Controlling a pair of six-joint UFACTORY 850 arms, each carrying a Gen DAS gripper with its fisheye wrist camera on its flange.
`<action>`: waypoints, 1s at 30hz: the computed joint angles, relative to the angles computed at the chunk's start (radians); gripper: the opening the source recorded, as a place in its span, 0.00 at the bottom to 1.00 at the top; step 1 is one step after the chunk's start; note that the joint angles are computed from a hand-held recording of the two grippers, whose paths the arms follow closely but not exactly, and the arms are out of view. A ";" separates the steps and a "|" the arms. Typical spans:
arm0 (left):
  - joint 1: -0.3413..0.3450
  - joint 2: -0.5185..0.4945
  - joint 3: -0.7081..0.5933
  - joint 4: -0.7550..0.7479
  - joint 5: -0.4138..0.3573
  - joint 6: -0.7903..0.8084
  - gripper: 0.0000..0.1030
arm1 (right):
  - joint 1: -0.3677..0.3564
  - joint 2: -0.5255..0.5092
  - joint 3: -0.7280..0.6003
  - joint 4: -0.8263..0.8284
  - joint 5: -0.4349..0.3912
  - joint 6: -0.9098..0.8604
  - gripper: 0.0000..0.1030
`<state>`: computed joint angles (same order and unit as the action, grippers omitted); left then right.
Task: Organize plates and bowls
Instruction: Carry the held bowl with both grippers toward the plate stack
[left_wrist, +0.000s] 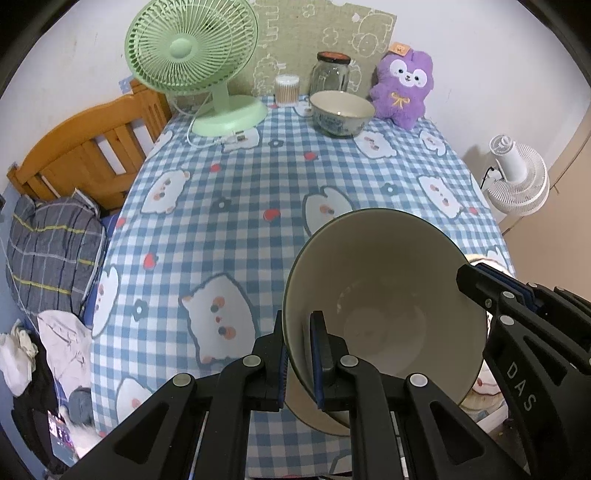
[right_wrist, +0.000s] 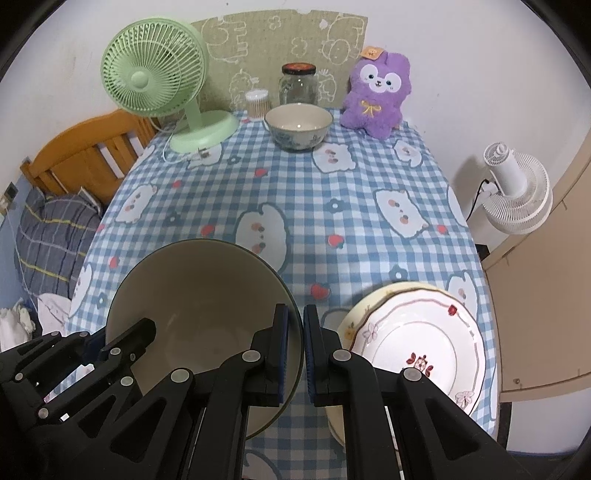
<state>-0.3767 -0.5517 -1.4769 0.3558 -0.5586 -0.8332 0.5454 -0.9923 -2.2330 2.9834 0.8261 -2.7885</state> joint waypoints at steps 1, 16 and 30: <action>-0.001 0.001 0.004 -0.003 0.000 0.000 0.07 | 0.000 0.001 0.005 0.002 0.001 -0.001 0.11; -0.006 -0.011 0.043 -0.018 -0.003 0.004 0.08 | 0.008 -0.017 0.025 0.022 0.029 -0.015 0.11; -0.012 -0.022 0.057 0.085 0.007 -0.059 0.07 | 0.010 -0.058 -0.008 0.041 0.065 -0.009 0.11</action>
